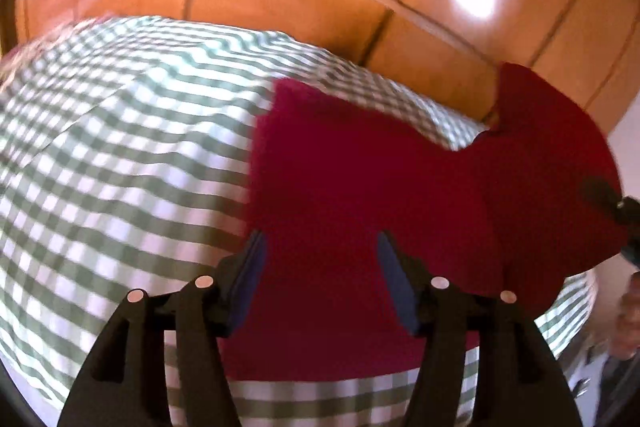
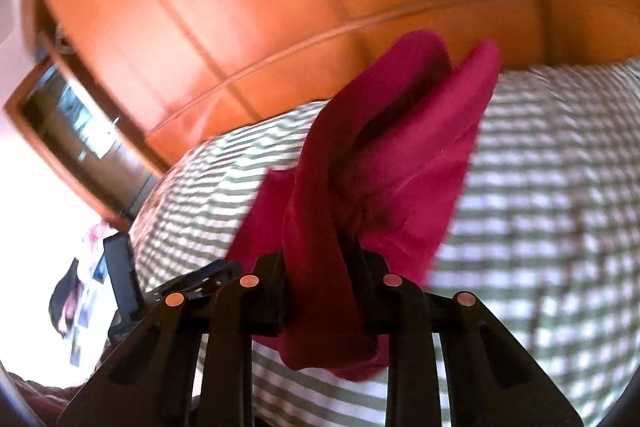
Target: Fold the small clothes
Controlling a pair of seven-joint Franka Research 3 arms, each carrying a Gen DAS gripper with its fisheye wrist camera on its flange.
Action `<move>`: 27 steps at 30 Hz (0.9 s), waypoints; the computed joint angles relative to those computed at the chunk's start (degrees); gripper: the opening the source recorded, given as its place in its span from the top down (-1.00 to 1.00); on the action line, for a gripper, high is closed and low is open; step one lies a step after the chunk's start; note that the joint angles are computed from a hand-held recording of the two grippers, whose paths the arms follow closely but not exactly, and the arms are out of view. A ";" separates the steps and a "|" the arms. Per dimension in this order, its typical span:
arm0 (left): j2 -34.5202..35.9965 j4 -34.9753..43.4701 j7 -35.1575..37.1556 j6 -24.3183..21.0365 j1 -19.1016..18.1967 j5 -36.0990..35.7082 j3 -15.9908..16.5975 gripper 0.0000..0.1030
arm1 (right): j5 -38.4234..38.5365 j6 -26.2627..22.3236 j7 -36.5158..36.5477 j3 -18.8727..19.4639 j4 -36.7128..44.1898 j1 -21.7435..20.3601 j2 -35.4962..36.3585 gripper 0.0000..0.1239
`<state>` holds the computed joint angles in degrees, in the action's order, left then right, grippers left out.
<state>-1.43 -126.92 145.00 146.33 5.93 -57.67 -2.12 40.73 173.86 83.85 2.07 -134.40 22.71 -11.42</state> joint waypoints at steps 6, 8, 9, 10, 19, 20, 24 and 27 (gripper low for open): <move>1.57 2.61 -0.45 -3.96 4.32 -2.54 2.70 -0.26 | -9.50 -7.06 3.94 4.04 16.42 -0.49 14.48 0.62; 2.50 3.79 -1.38 -6.97 5.97 -3.72 3.24 -0.31 | -11.63 -9.61 4.33 5.06 21.21 -0.14 19.15 0.62; 2.95 4.35 -1.29 -8.51 6.71 -4.66 3.34 -0.41 | -13.06 -10.60 4.91 5.27 22.89 0.15 20.87 0.62; 3.16 4.61 -0.80 -9.65 7.34 -5.60 3.30 -0.49 | -16.10 -11.80 6.72 4.95 24.45 0.98 22.60 0.62; 7.46 10.33 -4.24 -28.72 11.79 -10.69 2.94 -0.55 | 14.27 -7.71 -21.38 13.05 16.09 -4.49 15.03 -0.21; 8.04 11.02 -4.89 -29.92 12.09 -10.70 2.64 -0.56 | 17.25 -7.28 -22.90 12.38 13.77 -4.18 12.88 -0.21; 10.28 14.10 -7.71 -33.70 12.15 -8.18 0.91 -0.56 | 20.46 -2.85 -20.28 9.33 2.11 -2.57 3.83 -0.21; 10.99 15.40 -8.76 -34.40 11.76 -6.63 -0.19 -0.55 | 17.57 -0.63 -13.95 8.07 -4.90 -2.38 -1.07 -0.21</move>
<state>9.56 -111.52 136.24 111.92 17.69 -64.29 -2.31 58.30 173.23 69.90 10.14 -139.30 20.33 -12.48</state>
